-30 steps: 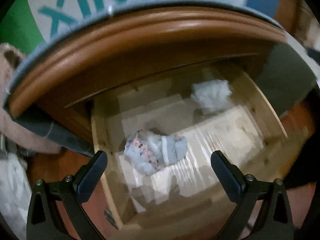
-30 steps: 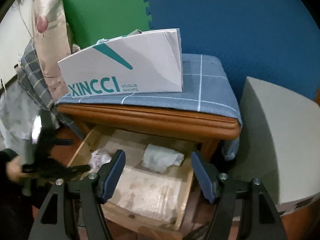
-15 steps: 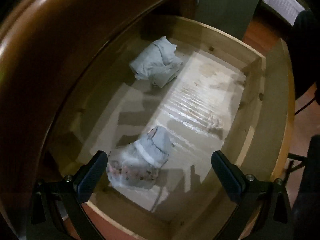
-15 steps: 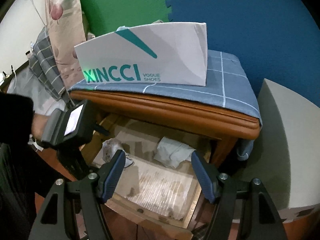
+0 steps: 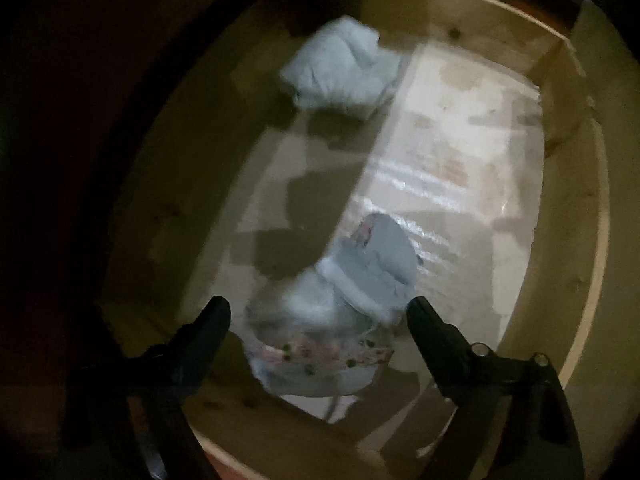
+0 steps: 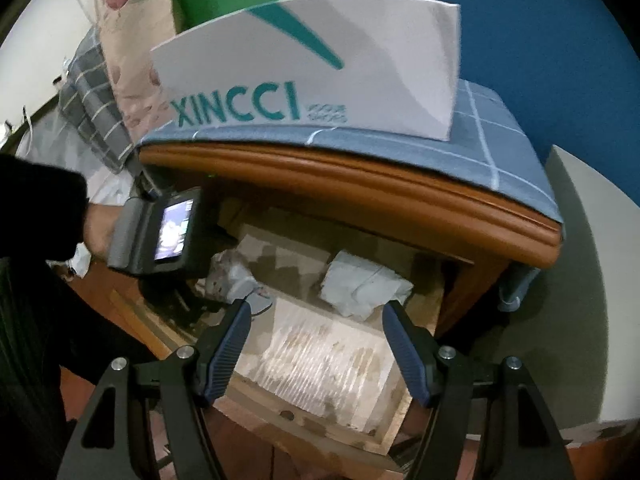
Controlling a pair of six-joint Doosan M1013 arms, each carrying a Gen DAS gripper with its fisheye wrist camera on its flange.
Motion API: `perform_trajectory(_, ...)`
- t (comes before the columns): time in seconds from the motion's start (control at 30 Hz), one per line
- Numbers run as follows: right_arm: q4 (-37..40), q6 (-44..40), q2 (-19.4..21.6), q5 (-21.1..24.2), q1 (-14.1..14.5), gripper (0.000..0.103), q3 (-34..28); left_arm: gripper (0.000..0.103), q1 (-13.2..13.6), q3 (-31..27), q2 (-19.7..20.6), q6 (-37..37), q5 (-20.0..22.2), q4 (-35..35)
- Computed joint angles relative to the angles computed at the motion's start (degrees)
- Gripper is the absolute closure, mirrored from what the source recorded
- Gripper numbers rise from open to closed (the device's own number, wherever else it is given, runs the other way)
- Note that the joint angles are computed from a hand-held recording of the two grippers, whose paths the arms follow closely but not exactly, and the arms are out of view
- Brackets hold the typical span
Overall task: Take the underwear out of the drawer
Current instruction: 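Lower the left tool into the drawer and grasp the patterned lace underwear, then lift the lace underwear out and carry it over the box with the left tool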
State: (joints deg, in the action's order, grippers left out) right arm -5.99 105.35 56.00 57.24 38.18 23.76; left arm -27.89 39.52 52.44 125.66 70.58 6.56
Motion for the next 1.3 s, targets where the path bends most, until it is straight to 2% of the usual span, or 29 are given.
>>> perform_trajectory(0.07, -0.3, -1.4, 0.8, 1.3, 0.3, 0.033, -1.6, 0.018, -0.1, 0.2, 0.3, -0.2, -0.2, 0.8)
perform_trajectory(0.17, -0.3, -2.3, 1.4, 2.3, 0.4, 0.033, -2.7, 0.028, -0.1, 0.1, 0.6, -0.5, 0.2, 0.1)
perform_trajectory(0.2, -0.2, -2.3, 1.6, 2.7, 0.4, 0.033, -3.1, 0.041, 0.0, 0.2, 0.5, -0.6, 0.0, -0.9)
perform_trajectory(0.23, 0.1, -2.1, 1.8, 3.0, 0.3, 0.033, -3.4, 0.061, 0.1, -0.3, 0.8, -0.8, 0.2, -1.2)
perform_trajectory(0.3, 0.5, -1.4, 2.0, 3.5, 0.1, 0.033, -3.9, 0.077, -0.1, -1.5, 1.1, -2.1, 1.4, -0.8)
perform_trajectory(0.33, 0.8, -0.7, 1.9, 3.3, -0.1, 0.033, -3.6, 0.081, 0.1, -2.6, 1.4, -2.4, 2.7, -2.0)
perform_trajectory(0.37, 1.3, 0.1, 1.6, 2.8, -0.3, 0.033, -3.1, 0.081, 0.3, -3.8, 1.6, -3.0, 4.2, -3.7)
perform_trajectory(0.47, 2.2, 1.8, 1.2, 2.0, -0.7, 0.033, -1.9, 0.082, 0.3, -3.7, 0.1, -3.0, 4.1, -6.2)
perform_trajectory(0.57, 2.0, 3.8, 1.7, 3.9, -1.0, 0.033, -2.5, 0.082, -0.1, -2.5, -2.4, -3.2, 3.6, -7.3)
perform_trajectory(0.67, 1.8, 5.6, 2.3, 5.1, -1.2, 0.033, -3.3, 0.082, -0.3, 0.5, -6.2, -6.4, 0.5, -8.8)
perform_trajectory(0.77, 0.8, 7.1, 2.6, 5.8, -1.4, 0.033, -3.8, 0.082, -0.9, 4.8, -10.5, -11.5, -4.3, -9.9)
perform_trajectory(0.9, -0.9, 7.4, 3.6, 7.9, -1.1, 0.033, -5.5, 0.082, -2.6, 9.5, -14.8, -17.6, -9.4, -7.6)
perform_trajectory(1.03, -1.5, 5.9, 5.8, 11.2, -1.0, 0.033, -9.2, 0.082, -4.4, 12.3, -17.5, -23.0, -12.0, -4.4)
perform_trajectory(1.13, -1.8, 4.6, 6.9, 13.0, -0.8, 0.033, -11.5, 0.082, -5.2, 12.3, -18.2, -26.2, -13.0, -2.0)
perform_trajectory(1.3, -3.2, 2.7, 7.0, 12.7, -0.3, 0.033, -11.6, 0.082, -5.6, 11.5, -19.9, -31.1, -14.5, 1.3)
